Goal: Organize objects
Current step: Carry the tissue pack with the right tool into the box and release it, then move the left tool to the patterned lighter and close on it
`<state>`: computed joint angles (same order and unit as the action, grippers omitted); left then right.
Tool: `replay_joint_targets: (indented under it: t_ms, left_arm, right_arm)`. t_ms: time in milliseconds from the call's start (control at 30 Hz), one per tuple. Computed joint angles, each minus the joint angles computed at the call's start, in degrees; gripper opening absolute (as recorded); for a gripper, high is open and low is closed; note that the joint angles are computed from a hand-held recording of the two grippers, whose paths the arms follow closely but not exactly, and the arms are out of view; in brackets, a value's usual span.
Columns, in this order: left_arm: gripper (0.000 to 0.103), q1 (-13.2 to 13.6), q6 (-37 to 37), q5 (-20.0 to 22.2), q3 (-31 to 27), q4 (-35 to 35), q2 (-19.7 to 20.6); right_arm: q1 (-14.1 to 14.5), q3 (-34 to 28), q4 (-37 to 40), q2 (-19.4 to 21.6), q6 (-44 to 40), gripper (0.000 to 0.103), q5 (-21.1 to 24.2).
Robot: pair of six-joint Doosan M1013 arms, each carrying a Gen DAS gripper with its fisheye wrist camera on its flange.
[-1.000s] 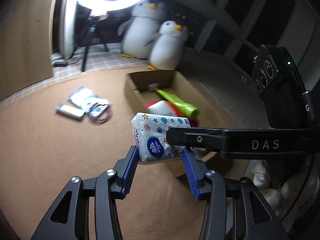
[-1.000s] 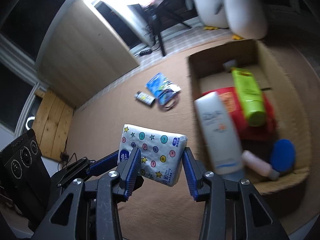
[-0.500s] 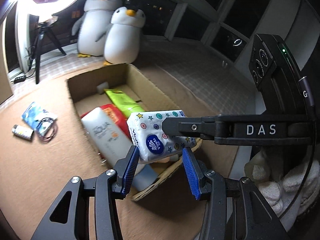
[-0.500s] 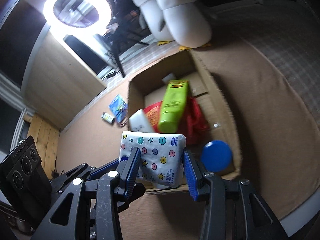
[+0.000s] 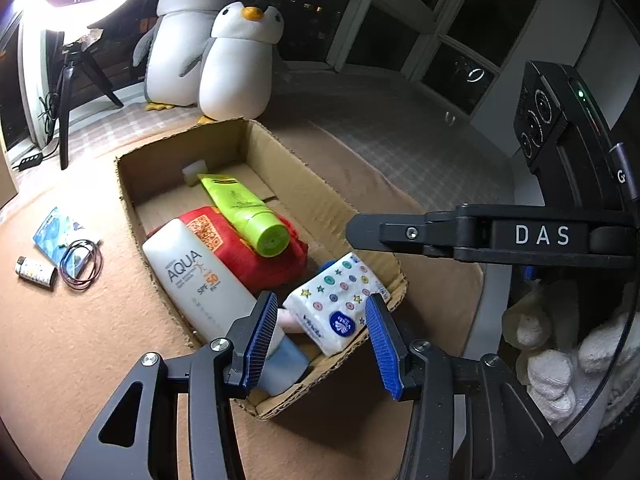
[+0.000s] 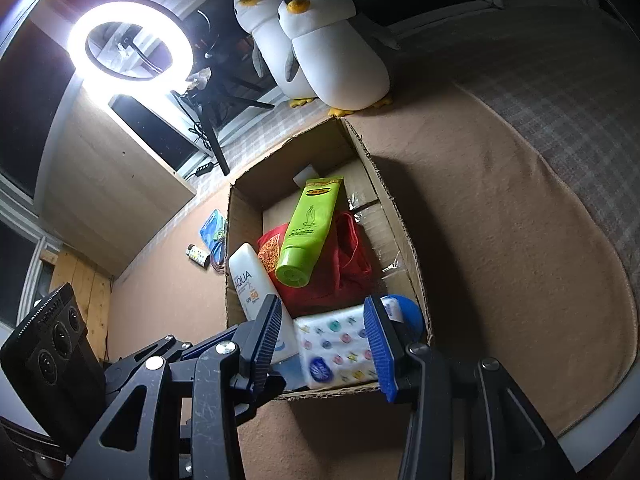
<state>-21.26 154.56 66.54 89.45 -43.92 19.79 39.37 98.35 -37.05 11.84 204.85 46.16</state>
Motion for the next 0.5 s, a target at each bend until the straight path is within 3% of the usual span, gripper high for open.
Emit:
replay_joint_targets:
  t_ms: [233, 500]
  left_arm:
    - [0.050, 1.5, -1.2, -0.5, -0.7, -0.2, 0.4]
    - [0.050, 4.4, -7.8, -4.1, -4.1, 1.8, 2.8]
  right_arm:
    - [-0.1, -0.4, 0.7, 0.4, -0.9, 0.040, -0.7]
    - [-0.4, -2.5, 2.2, 2.1, -4.0, 0.040, -2.9]
